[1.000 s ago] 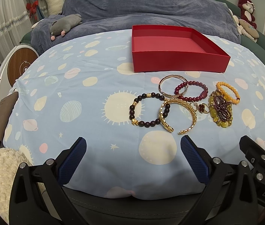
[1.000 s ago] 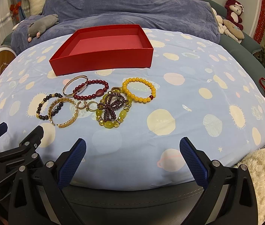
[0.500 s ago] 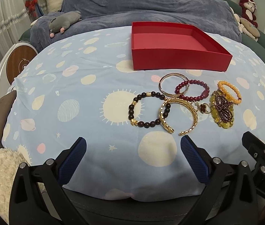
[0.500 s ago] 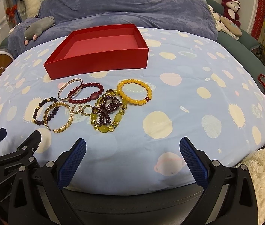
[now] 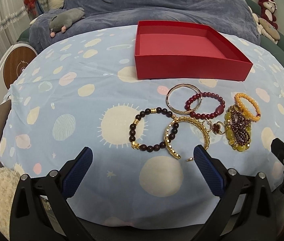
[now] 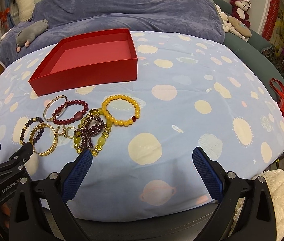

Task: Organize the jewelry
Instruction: 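Lower the left tool over the gold leaf cuff bracelet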

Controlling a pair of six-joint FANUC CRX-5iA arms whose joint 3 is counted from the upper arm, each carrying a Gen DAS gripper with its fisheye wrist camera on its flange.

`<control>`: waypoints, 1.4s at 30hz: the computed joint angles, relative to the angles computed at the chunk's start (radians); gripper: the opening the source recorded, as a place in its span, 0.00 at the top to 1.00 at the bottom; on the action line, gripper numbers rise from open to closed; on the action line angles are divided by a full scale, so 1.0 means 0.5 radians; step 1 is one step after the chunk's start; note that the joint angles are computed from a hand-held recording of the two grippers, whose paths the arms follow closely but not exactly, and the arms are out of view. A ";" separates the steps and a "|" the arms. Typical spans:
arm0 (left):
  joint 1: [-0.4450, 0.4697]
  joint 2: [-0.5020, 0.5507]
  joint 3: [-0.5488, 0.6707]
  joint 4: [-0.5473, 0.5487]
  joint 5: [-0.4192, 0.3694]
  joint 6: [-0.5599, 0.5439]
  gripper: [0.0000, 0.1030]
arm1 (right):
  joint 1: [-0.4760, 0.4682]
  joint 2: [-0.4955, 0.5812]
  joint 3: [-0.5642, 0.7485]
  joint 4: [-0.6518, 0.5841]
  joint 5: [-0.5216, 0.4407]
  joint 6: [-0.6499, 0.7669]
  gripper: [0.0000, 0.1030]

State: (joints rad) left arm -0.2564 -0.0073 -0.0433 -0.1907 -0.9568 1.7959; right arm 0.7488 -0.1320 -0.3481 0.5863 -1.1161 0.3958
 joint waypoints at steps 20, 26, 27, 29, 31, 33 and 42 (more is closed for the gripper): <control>-0.130 0.191 0.150 0.018 0.005 -0.021 0.18 | -0.148 0.002 0.045 -0.111 -0.055 0.044 0.06; -0.113 0.236 0.179 0.058 -0.057 -0.063 0.34 | -0.156 0.003 0.047 -0.139 -0.038 0.052 0.06; -0.113 0.246 0.189 0.057 -0.072 -0.060 0.36 | -0.155 0.005 0.049 -0.143 -0.037 0.058 0.06; -0.112 0.245 0.184 0.061 -0.065 -0.068 0.38 | -0.152 0.009 0.052 -0.149 -0.033 0.066 0.06; -0.112 0.240 0.177 0.063 -0.056 -0.081 0.42 | -0.149 0.010 0.054 -0.150 -0.031 0.069 0.06; -0.111 0.235 0.174 0.065 -0.043 -0.082 0.45 | -0.147 0.009 0.053 -0.153 -0.025 0.073 0.06; -0.011 0.110 0.050 0.185 0.057 -0.140 0.45 | -0.164 0.018 0.078 -0.196 0.021 0.129 0.06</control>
State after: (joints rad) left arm -0.2620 0.0476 -0.0181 -0.0984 -0.9281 1.7258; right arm 0.6668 -0.1228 -0.3091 0.4885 -1.1054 0.4605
